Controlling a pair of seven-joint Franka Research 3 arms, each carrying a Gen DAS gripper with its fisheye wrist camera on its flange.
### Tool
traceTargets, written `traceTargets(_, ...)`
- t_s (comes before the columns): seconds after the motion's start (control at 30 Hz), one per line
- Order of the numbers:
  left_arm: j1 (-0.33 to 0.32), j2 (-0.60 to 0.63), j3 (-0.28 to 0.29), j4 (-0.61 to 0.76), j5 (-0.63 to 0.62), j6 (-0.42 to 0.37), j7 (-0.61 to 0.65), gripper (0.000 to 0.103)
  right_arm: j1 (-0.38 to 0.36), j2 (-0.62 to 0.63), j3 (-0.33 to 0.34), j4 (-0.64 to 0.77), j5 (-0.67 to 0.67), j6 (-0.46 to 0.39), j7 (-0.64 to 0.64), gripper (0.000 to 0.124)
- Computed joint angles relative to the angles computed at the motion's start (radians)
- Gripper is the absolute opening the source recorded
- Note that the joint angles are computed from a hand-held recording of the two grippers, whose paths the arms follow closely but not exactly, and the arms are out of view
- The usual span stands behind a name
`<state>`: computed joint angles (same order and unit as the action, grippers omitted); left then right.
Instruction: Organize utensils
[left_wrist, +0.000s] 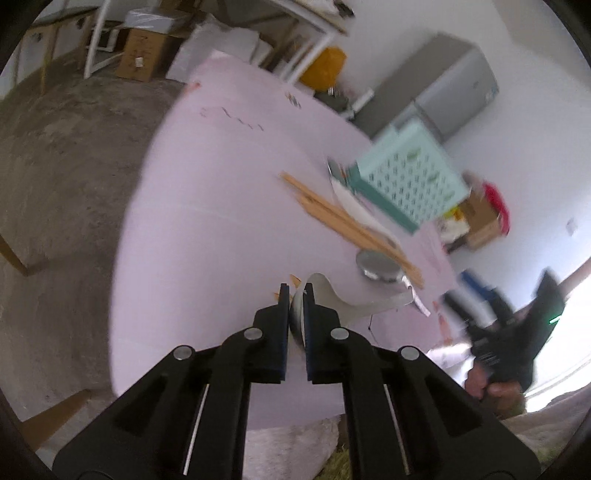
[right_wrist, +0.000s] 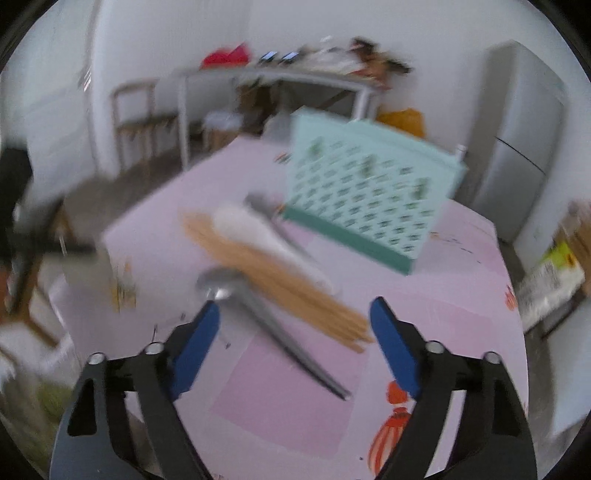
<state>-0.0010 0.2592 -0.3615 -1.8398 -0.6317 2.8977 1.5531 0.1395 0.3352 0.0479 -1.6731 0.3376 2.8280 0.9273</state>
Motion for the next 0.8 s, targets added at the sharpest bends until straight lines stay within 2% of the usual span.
traceTargets(0.07,0.044,-0.02,-0.041,-0.03,-0.107,0.04,0.079,0.006,0.05,0.028,-0.044,0.025,-0.116,-0.042,0.022,0.057)
traceTargets(0.17,0.055,-0.03,-0.051,-0.043,-0.188,0.076,0.139,0.006,0.087,0.062,-0.072,0.055,-0.224,-0.083,0.037,0.046)
traceTargets(0.33,0.065,-0.036,-0.054,-0.039,-0.297,0.09,0.228,0.006,0.128,0.097,-0.098,0.079,-0.344,-0.052,0.04,0.038)
traceTargets(0.47,0.044,-0.037,-0.036,-0.034,-0.336,0.108,0.254,0.006,0.161,0.122,-0.127,0.115,-0.415,-0.07,0.076,0.022)
traceTargets(0.6,0.033,-0.063,-0.029,-0.05,-0.388,0.127,0.295,0.006,0.19,0.129,-0.161,0.112,-0.487,-0.049,0.14,0.014)
traceTargets(0.7,0.013,-0.072,-0.011,-0.048,-0.388,0.14,0.292,0.006,0.168,0.116,-0.135,0.096,-0.471,-0.029,0.14,0.004)
traceTargets(0.8,0.018,-0.066,-0.03,-0.012,-0.449,0.169,0.363,0.006,0.148,0.108,-0.12,0.094,-0.446,-0.005,0.136,0.004)
